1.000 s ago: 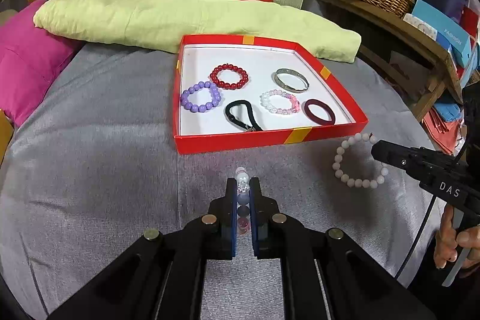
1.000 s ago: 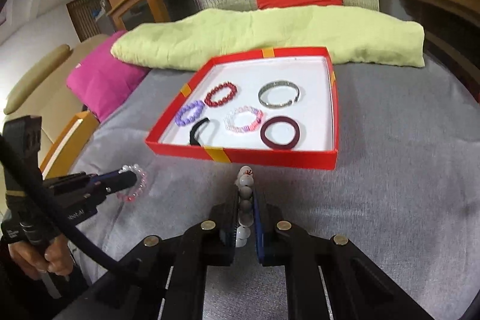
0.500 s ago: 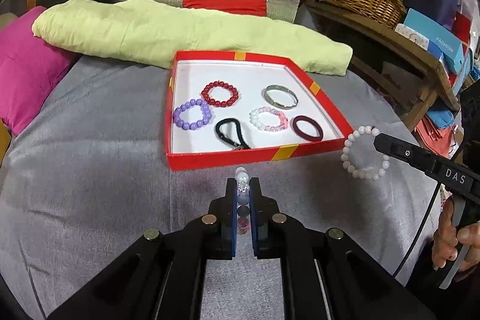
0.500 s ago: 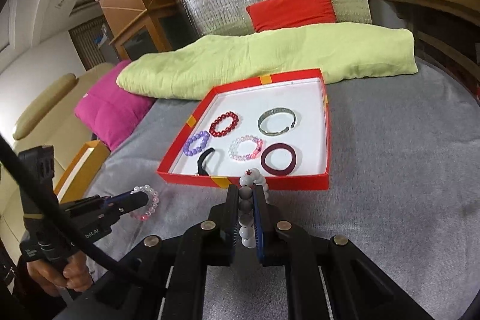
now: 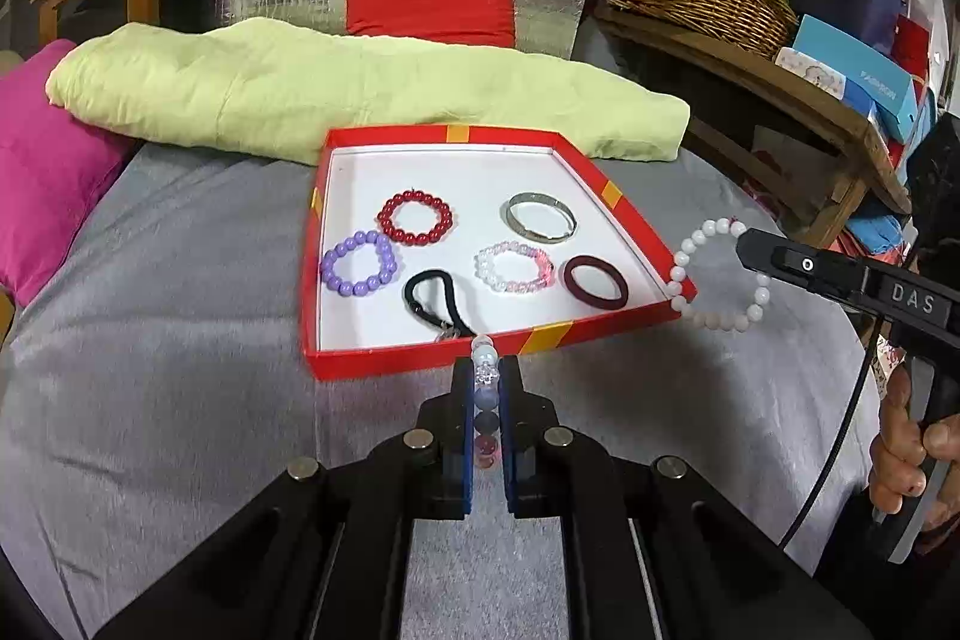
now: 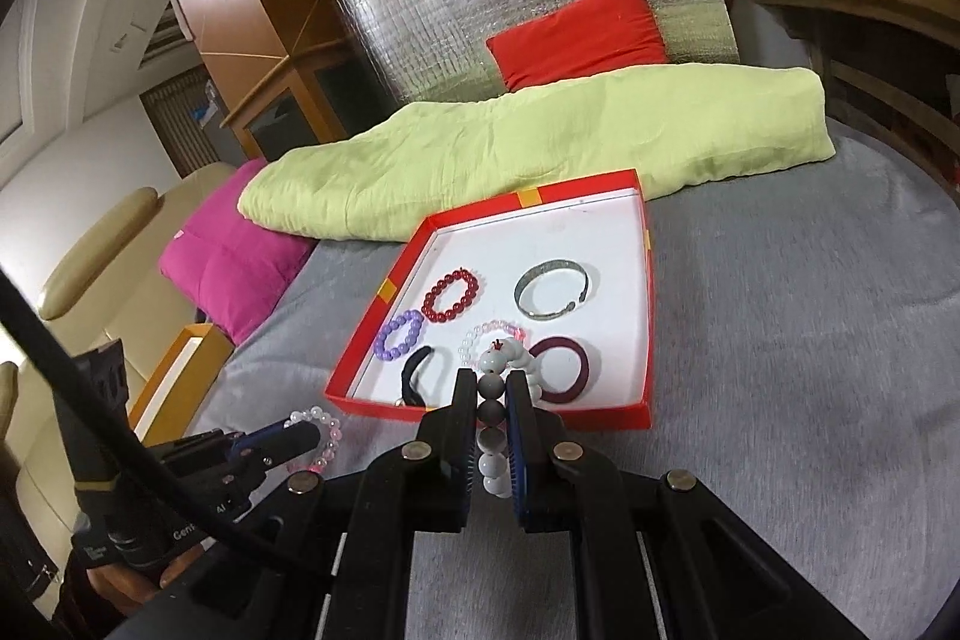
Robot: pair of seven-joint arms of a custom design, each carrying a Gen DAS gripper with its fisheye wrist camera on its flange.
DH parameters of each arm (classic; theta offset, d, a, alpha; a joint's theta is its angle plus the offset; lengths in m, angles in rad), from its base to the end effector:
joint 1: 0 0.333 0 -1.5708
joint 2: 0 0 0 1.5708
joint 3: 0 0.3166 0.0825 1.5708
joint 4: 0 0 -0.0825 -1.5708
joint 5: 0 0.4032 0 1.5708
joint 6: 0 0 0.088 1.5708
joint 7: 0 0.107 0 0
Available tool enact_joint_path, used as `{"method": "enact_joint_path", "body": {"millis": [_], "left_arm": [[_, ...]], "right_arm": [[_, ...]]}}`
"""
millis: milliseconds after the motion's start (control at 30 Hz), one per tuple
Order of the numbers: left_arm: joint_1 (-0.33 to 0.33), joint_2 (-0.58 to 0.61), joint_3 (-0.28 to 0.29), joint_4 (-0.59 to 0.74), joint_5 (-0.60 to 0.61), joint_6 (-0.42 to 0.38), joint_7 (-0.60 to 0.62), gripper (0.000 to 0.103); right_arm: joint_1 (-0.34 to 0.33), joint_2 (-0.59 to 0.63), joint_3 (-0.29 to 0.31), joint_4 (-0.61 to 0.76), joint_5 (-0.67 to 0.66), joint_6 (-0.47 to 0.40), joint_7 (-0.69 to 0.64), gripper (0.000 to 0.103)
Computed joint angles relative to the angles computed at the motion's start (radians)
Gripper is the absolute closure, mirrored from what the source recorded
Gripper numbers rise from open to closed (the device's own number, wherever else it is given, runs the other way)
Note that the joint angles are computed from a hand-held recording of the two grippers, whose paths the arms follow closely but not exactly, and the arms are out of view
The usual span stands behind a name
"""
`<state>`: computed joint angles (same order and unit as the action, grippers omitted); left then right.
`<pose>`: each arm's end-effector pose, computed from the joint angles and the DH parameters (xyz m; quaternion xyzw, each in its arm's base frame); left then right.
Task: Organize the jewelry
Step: 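Carry the pink crystal and white bead bracelets into the red box with both tools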
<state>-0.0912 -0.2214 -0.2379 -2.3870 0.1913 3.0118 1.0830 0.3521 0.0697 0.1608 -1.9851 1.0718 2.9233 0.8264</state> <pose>0.4953 -0.1895 0.4921 -0.6326 0.6568 -0.3477 0.2178 0.5707 0.2558 0.4975 -0.7048 0.5242 -0.0869 0.4700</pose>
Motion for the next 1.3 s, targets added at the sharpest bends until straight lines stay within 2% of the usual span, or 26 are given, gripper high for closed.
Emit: {"method": "enact_joint_path", "body": {"millis": [133,300,400,533,667,767,1000,1133,1300], "left_arm": [[-0.011,0.026,0.011,0.029,-0.008,0.010,0.024,0.095],[0.010,0.068,0.006,0.083,0.019,0.025,0.013,0.095],[-0.034,0.106,0.051,0.123,-0.072,0.028,0.088,0.095],[-0.038,0.156,0.059,0.186,-0.101,0.002,0.134,0.095],[-0.051,0.214,0.067,0.261,-0.192,-0.025,0.242,0.095],[-0.050,0.260,0.060,0.322,-0.257,-0.041,0.324,0.095],[-0.029,0.367,0.051,0.487,-0.287,-0.098,0.421,0.095],[-0.024,0.439,0.061,0.601,-0.267,-0.155,0.424,0.095],[-0.024,0.554,0.074,0.769,-0.235,-0.259,0.393,0.095]], "right_arm": [[-0.007,0.028,-0.001,0.037,-0.021,-0.017,0.022,0.093],[-0.025,0.084,0.011,0.112,-0.057,-0.045,0.055,0.093],[-0.042,0.135,0.022,0.180,-0.091,-0.073,0.089,0.093],[-0.069,0.209,0.040,0.281,-0.131,-0.126,0.143,0.093],[-0.079,0.289,0.048,0.390,-0.210,-0.163,0.223,0.093],[-0.086,0.357,0.057,0.487,-0.270,-0.190,0.292,0.093],[-0.089,0.527,0.066,0.729,-0.420,-0.241,0.445,0.093],[-0.091,0.635,0.066,0.885,-0.488,-0.297,0.531,0.093],[-0.084,0.811,0.066,1.151,-0.551,-0.408,0.642,0.092]]}}
